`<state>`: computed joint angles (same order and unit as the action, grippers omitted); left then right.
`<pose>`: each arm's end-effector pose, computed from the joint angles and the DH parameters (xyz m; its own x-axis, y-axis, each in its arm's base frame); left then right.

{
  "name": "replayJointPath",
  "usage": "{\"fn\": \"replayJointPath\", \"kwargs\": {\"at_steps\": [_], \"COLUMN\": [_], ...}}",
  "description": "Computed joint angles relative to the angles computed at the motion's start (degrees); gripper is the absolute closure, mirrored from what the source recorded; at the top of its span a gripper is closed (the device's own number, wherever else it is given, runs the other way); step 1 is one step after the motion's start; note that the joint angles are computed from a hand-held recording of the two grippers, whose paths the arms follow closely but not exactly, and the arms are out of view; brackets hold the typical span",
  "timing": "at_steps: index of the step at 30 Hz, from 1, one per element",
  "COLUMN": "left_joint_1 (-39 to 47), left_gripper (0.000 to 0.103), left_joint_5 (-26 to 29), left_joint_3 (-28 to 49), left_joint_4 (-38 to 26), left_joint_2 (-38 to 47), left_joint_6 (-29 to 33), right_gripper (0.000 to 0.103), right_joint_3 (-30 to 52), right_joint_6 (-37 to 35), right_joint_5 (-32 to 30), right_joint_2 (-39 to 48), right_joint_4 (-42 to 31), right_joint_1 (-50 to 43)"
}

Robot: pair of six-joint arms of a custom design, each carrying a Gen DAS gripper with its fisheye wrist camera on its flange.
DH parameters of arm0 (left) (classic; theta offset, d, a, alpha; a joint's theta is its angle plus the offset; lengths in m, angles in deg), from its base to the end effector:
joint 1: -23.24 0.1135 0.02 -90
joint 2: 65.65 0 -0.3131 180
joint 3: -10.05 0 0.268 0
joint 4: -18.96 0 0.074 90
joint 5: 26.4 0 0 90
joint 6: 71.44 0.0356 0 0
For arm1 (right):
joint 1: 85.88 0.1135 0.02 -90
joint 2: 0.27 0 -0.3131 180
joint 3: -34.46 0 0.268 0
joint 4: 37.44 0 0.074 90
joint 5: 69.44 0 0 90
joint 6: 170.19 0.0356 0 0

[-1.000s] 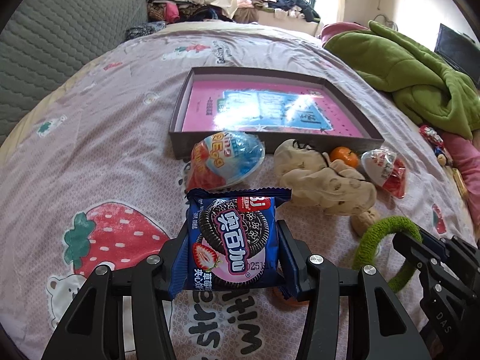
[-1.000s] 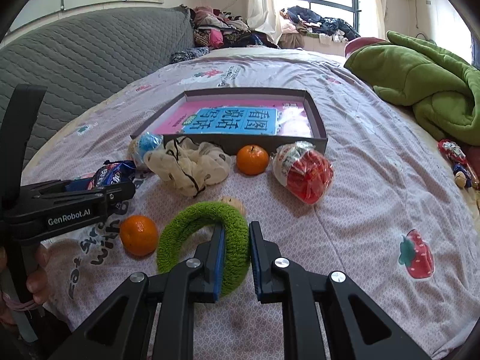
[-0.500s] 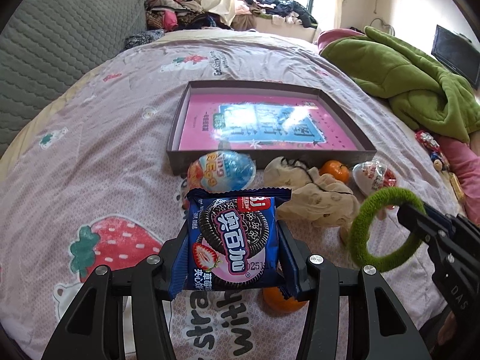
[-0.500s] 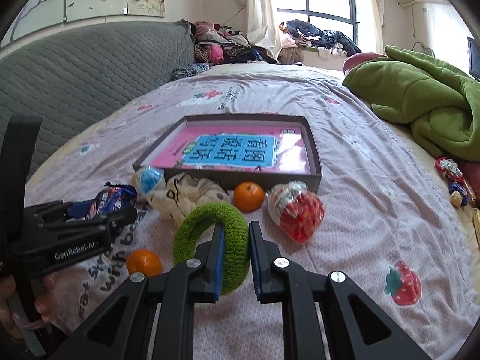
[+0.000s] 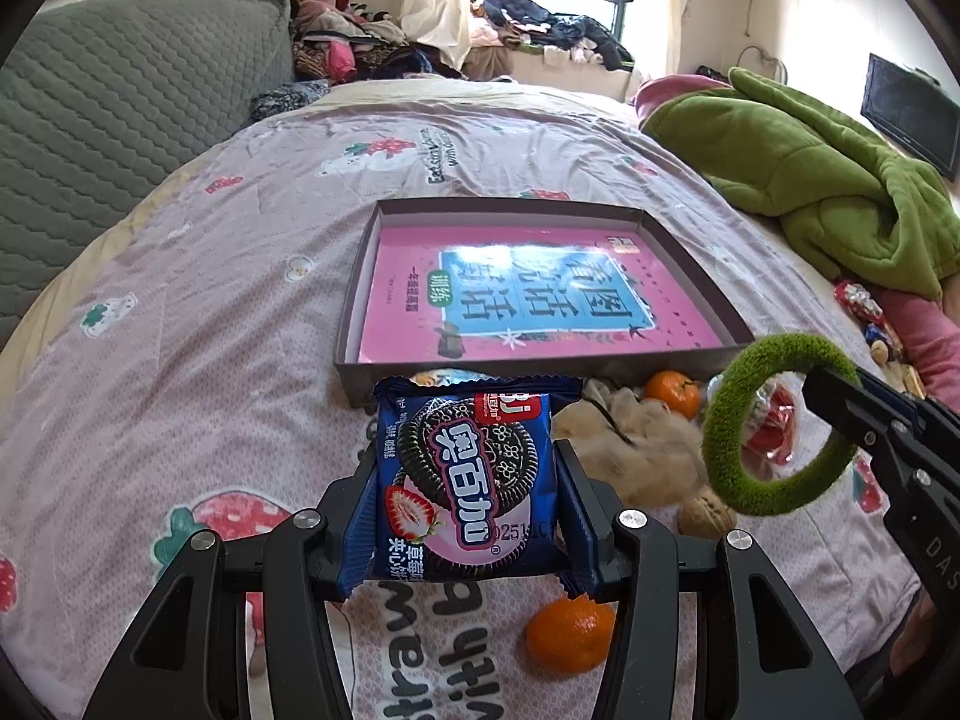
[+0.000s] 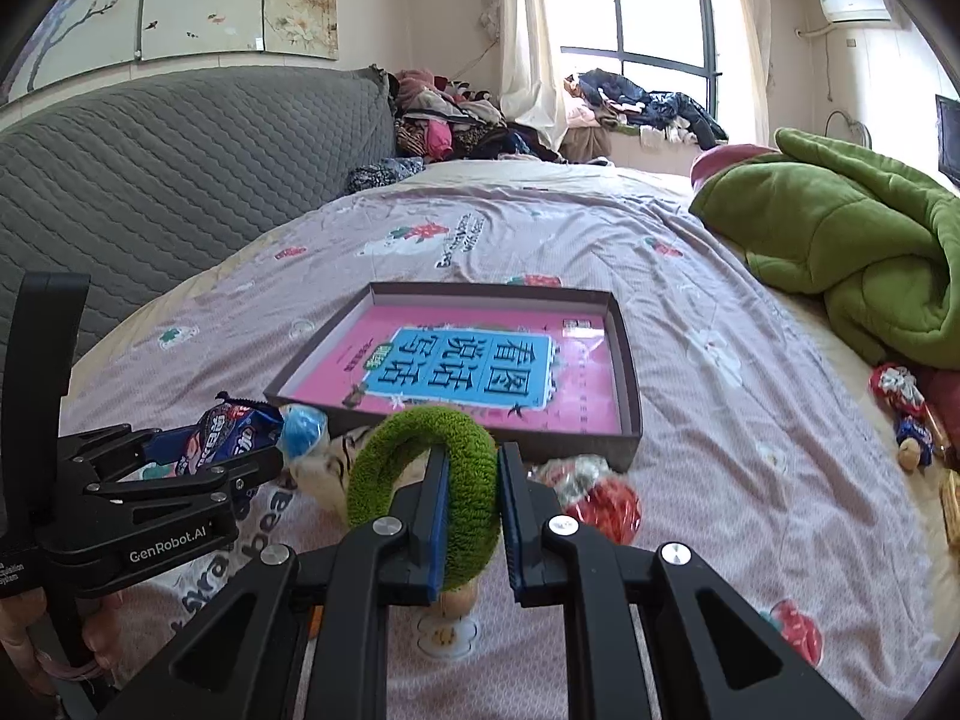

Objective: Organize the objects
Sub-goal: 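Lift and carry the cookie pack with the left tool while the right tool carries the ring to the box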

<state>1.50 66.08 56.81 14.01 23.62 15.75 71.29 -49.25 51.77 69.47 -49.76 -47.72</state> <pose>0.2666 -0.1080 0.1648 -0.7031 0.2276 -0.6737 0.3632 0.9294 -0.0650 0.1766 0.1153 0.1875 -0.6029 0.0855 -0.7932 0.0799 0.9957 0.0466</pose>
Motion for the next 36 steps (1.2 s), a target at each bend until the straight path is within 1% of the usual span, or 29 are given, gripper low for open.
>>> {"fn": "replayJointPath", "kwargs": {"at_steps": [6,16,23,32,36], "left_joint_1": [0.5,0.3,0.3,1.2,2.9], "left_gripper": [0.049,0.049,0.049,0.049,0.049], "left_joint_5": [-0.3,-1.4,-1.2,-0.9,-0.1], "left_joint_3": [2.1,6.2,8.1,11.6,14.2], "left_joint_4": [-0.4,-1.2,-1.3,-2.0,-2.7], "left_joint_2": [1.8,4.9,6.8,9.5,11.9], "left_joint_6": [0.2,0.1,-0.3,1.1,0.7], "right_gripper": [0.087,0.087,0.087,0.087,0.087], "right_joint_3": [1.1,2.8,3.4,6.4,7.9], "right_joint_6": [-2.7,-6.6,-7.9,-11.6,-13.4], "right_joint_5": [-1.2,-5.7,-7.1,-10.2,-11.0], "right_joint_2": [1.1,3.8,5.1,7.9,9.7], "right_joint_4": [1.5,4.9,6.0,7.9,9.3], "right_joint_1": [-2.7,-8.2,-9.9,-15.2,-17.5]}}
